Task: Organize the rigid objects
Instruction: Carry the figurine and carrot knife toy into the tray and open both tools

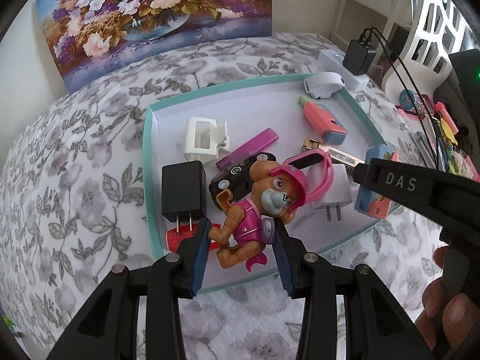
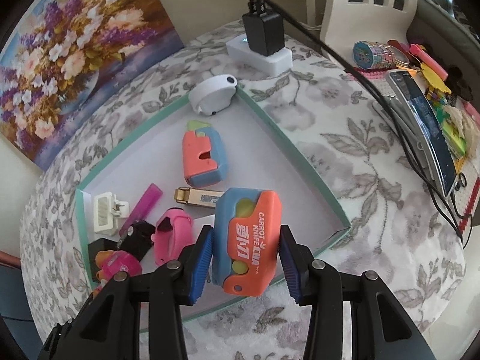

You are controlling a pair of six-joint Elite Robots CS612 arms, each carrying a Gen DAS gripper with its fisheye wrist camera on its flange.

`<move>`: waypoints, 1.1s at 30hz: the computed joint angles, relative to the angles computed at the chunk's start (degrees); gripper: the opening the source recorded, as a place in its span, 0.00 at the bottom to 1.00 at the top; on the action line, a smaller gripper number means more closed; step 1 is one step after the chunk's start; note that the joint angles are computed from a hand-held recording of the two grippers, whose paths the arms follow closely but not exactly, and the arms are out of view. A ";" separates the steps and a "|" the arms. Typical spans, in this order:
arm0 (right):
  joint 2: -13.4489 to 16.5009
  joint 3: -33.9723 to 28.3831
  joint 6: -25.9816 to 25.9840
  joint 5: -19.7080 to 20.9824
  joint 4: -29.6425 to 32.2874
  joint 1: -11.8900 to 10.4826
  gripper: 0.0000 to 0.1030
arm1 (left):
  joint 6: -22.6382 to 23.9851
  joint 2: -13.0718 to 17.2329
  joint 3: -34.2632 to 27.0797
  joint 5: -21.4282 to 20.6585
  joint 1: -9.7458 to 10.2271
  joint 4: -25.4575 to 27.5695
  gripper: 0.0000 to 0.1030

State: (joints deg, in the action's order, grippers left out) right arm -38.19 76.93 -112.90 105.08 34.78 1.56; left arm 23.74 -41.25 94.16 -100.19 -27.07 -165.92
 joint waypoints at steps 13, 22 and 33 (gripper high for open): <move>1.74 -2.47 -2.72 -0.78 2.07 0.26 0.45 | -0.19 0.58 -0.57 1.42 -0.28 0.80 0.41; 2.00 -2.97 -3.08 -0.71 2.73 0.31 0.46 | -1.57 0.53 -0.84 0.93 -0.15 0.92 0.55; 2.49 -3.38 -2.40 -0.73 3.73 0.25 0.57 | -3.02 0.53 -0.63 3.55 -0.11 -3.05 0.61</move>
State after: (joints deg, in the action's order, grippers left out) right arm -35.70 73.55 -115.30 104.36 38.51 1.82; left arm 20.72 -40.72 93.53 -96.64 -27.18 -168.97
